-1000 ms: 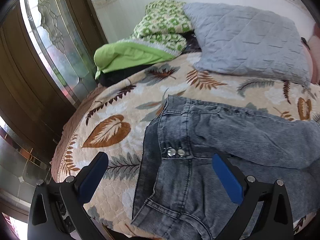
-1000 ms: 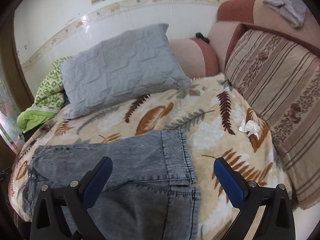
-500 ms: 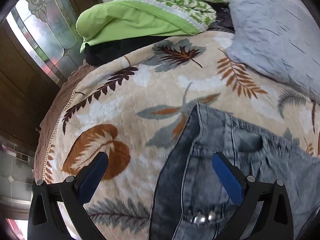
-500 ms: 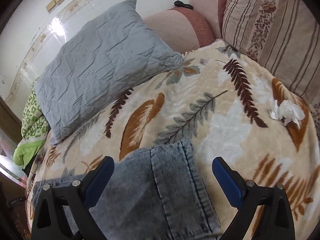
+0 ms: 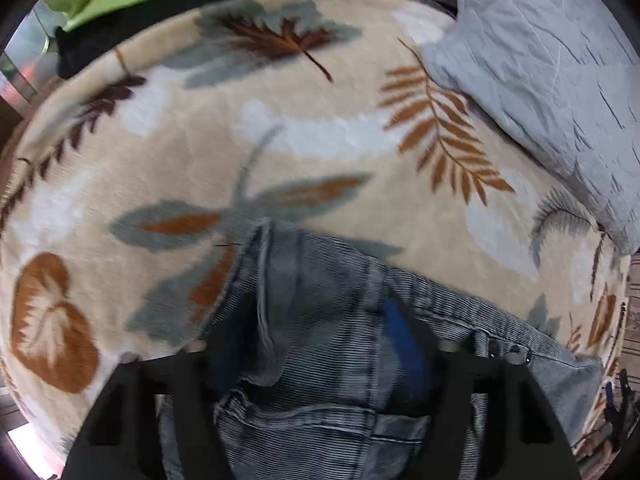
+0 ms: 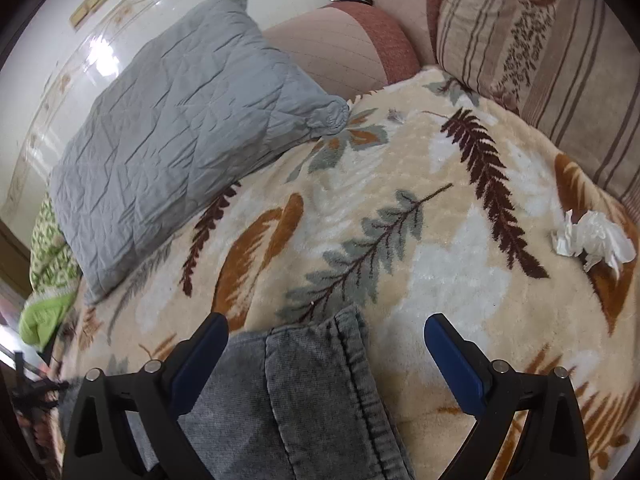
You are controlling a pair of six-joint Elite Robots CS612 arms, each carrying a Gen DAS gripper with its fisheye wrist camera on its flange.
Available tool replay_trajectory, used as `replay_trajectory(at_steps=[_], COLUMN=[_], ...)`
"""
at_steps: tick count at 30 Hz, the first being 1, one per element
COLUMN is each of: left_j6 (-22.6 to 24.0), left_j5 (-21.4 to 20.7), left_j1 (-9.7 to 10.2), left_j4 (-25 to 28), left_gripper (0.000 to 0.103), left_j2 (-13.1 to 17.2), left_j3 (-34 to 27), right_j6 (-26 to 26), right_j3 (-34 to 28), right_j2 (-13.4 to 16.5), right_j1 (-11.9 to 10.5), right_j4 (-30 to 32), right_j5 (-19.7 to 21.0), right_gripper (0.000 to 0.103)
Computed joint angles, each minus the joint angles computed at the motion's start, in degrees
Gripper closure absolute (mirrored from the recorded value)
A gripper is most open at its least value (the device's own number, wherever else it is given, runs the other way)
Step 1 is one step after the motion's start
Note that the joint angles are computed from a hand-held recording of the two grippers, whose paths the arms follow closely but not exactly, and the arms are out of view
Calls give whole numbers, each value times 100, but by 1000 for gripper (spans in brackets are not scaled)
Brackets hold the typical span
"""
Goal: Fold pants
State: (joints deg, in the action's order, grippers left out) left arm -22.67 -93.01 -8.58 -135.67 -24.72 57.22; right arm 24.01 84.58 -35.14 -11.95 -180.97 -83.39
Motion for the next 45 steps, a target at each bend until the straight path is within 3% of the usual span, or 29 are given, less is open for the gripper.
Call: replay_trajectory(at_steps=[3, 5, 7, 8, 10, 11, 13, 14, 15, 16, 17, 20, 24, 32, 38, 43, 45], left_j6=[221, 262, 286, 249, 140, 112, 93, 37, -44, -132, -157, -57, -61, 194, 397, 587, 634], left_j5=[133, 155, 175, 168, 139, 163, 280, 333, 229, 208, 339, 464, 241, -98, -105, -77, -115], left_j1=[-65, -85, -101, -105, -117, -128, -152, -171, -157, -153, -173, -180, -108, 40, 180, 277, 315], left_j4=[-326, -433, -457, -449, -487, -514, -665, -771, -889, -1060, -1166, -1655, -2535, -4471, -5152, -4618, -4324], left_gripper=[53, 56, 56, 51, 46, 47, 55, 73, 79, 83, 100, 100, 100, 100, 99, 98, 94], left_j2=[-24, -36, -27, -32, -30, -32, -59, -82, -116, -172, -231, -438, -788, -1517, -1847, -1880, -1877], left_j3=[106, 143, 138, 145, 138, 142, 216, 273, 340, 447, 539, 868, 1442, 2857, 3968, 4432, 4505], right_j6=[32, -12, -63, -94, -157, -215, -478, -573, -549, -515, -542, -571, -348, -205, -360, -589, -823], right_j3=[-106, -211, -345, -418, -522, -557, -593, -615, -594, -528, -465, -211, 313, 1472, 2477, 3082, 3223], right_j2=[68, 127, 197, 235, 310, 333, 320, 305, 283, 257, 224, 62, -216, -767, -1164, -1398, -1479], right_j1=[-76, -105, -125, -122, -135, -134, -65, -30, -9, -7, -6, 18, 1, 25, -83, -169, -146], right_j4=[81, 291, 620, 785, 973, 1042, 1166, 1246, 1214, 1011, 834, 245, -870, -2689, -2767, -2149, -1856], right_j5=[298, 453, 603, 613, 767, 841, 573, 420, 287, 258, 250, 209, 429, 420, 568, 844, 750], right_gripper=[3, 3, 3, 4, 13, 25, 43, 73, 84, 84, 85, 87, 87, 88, 88, 88, 88])
